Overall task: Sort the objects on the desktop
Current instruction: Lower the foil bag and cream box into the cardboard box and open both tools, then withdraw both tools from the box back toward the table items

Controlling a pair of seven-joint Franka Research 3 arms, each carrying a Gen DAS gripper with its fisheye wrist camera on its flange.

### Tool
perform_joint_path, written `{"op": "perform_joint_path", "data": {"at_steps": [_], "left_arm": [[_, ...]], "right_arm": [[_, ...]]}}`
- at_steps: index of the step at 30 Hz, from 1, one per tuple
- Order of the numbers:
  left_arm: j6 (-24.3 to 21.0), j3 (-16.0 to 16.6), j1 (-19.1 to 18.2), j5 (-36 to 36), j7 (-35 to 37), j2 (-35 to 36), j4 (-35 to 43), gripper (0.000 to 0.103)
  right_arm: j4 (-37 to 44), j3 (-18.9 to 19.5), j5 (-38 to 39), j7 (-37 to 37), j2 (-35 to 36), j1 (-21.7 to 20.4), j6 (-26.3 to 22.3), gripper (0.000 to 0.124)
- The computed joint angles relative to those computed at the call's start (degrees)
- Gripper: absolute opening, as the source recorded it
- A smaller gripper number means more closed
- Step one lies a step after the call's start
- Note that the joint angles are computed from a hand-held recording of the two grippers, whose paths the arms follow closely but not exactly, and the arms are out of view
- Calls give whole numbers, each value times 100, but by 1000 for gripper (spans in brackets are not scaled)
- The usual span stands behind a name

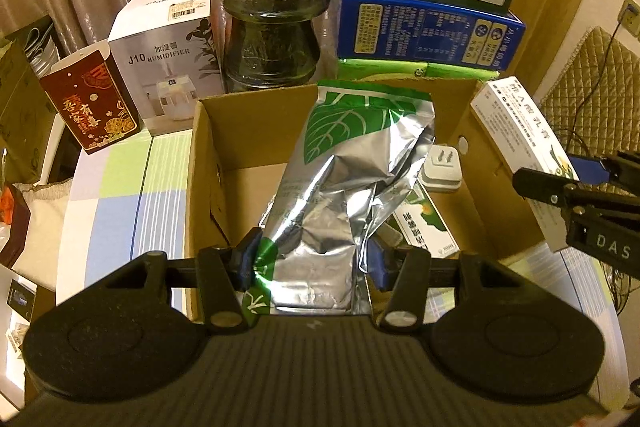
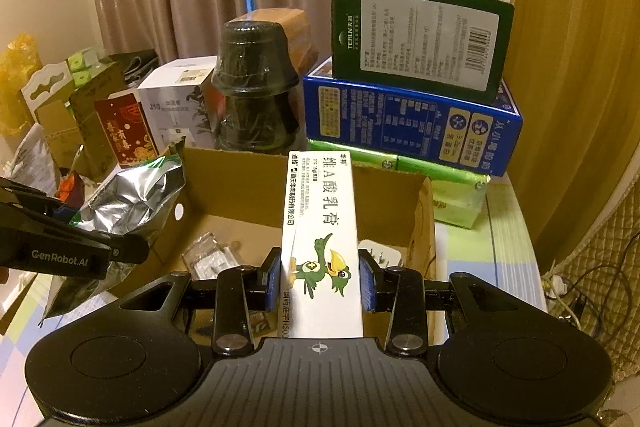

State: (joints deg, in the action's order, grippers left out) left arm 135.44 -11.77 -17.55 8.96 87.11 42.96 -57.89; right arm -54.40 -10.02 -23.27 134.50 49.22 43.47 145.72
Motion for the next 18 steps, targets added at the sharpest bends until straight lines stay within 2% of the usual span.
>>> {"op": "perform_joint_path", "data": {"at_steps": [6, 8, 11, 14, 15, 16, 18], "left_arm": [[-201, 37, -91, -36, 11, 554, 845, 48], [-230, 13, -108, -114, 61, 805, 1219, 54], [-395, 92, -201, -152, 52, 1170, 1856, 54], [-59, 73, -125, -223, 30, 913, 1400, 54], [60, 55, -83, -247, 18, 789, 1181, 54], [189, 35, -34, -268, 6, 648, 928, 55], [476, -30, 99, -329, -8, 322, 342, 56]], "right_arm": [[674, -14, 95, -96, 426, -81, -236, 35], [1020, -12, 152, -157, 635, -116, -379, 35], [1569, 35, 306, -277, 977, -199, -584, 35], [1895, 45, 453, -274, 1240, -277, -480, 36], [2015, 83, 531, -284, 1329, -321, -452, 42], [1939, 99, 614, -260, 1309, -349, -330, 58], [1286, -65, 542, 98, 969, -267, 20, 67]]}}
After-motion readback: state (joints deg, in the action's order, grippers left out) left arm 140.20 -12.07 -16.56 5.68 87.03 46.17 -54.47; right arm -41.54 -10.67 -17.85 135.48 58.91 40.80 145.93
